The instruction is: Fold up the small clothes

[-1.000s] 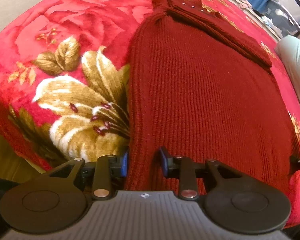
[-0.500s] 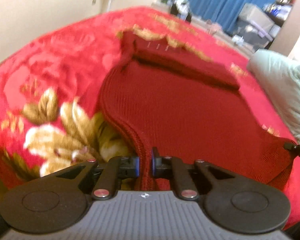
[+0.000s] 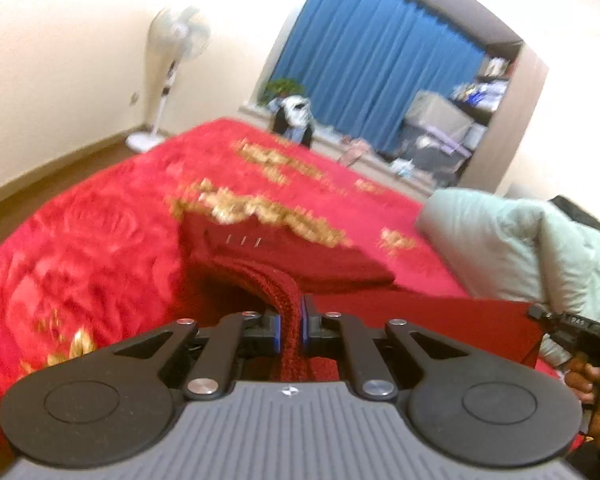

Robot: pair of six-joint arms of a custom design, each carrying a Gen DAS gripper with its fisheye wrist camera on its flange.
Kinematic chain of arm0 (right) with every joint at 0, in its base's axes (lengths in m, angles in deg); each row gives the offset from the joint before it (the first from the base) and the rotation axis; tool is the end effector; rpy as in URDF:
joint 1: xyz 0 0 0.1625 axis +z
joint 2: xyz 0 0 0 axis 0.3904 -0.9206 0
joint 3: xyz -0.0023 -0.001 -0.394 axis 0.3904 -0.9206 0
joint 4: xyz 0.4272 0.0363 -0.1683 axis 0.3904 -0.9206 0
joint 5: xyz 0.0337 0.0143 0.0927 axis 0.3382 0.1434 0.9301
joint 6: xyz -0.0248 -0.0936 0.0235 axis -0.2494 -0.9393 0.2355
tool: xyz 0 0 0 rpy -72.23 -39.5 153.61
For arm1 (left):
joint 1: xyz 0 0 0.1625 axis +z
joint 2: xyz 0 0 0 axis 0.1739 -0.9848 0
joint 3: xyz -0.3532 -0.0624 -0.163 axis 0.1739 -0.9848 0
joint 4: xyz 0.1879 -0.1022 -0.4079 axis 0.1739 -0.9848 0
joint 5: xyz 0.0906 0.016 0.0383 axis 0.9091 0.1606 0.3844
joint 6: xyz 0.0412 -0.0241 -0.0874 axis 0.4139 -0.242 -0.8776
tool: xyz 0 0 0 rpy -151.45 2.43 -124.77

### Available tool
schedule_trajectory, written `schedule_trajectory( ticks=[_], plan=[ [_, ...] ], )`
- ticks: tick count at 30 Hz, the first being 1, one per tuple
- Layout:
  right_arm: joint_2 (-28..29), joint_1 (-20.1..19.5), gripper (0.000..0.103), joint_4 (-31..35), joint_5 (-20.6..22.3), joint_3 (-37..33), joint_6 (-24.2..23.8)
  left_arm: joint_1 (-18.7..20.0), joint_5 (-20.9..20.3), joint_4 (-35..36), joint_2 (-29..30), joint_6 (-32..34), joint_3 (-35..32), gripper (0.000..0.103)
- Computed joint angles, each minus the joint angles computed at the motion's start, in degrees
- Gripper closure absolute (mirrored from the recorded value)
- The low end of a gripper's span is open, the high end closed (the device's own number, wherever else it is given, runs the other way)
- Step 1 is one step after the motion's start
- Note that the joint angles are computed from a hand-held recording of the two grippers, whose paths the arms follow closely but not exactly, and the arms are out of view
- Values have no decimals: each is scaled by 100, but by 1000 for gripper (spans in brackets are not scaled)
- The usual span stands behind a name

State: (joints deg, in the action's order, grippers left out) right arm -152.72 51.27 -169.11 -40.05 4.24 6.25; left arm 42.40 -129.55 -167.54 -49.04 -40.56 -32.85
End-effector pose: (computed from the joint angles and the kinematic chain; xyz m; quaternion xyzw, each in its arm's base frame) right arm -0.0559 -0.7540 0.5025 0.0643 -0.8192 0.5621 0.0938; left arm -0.3815 -0.8017 0.1185 0.1882 0.8681 -0.4424 0.1239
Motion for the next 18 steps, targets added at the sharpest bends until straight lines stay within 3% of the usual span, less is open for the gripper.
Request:
schedule_trajectory(
  ticks=[4,9,11,12,14,18],
  plan=[
    [-392,-86,95,-521,583,434,-38,-156,-582,-298,-588,157,575,94],
    [-956,-373,96,-1338,1422,1028,627,-254,-1351,-618,-1204,79,1185,94],
    [-1043,-470,96,-1680,1710,1126,718,-204,-1468,-673,-1254,7,1222,93],
    [-1012,-491,96,-1750,1772,1079,721,-164,-1328,-615,-1155,17,1093,93],
    [-752,-424,95,-1520,1554,713,368,-41,-967,-232,-847,-142,661,93],
    [265,-164,95,-29,359,-754,-25,433,-611,1233,295,-807,-1109,93]
  ],
)
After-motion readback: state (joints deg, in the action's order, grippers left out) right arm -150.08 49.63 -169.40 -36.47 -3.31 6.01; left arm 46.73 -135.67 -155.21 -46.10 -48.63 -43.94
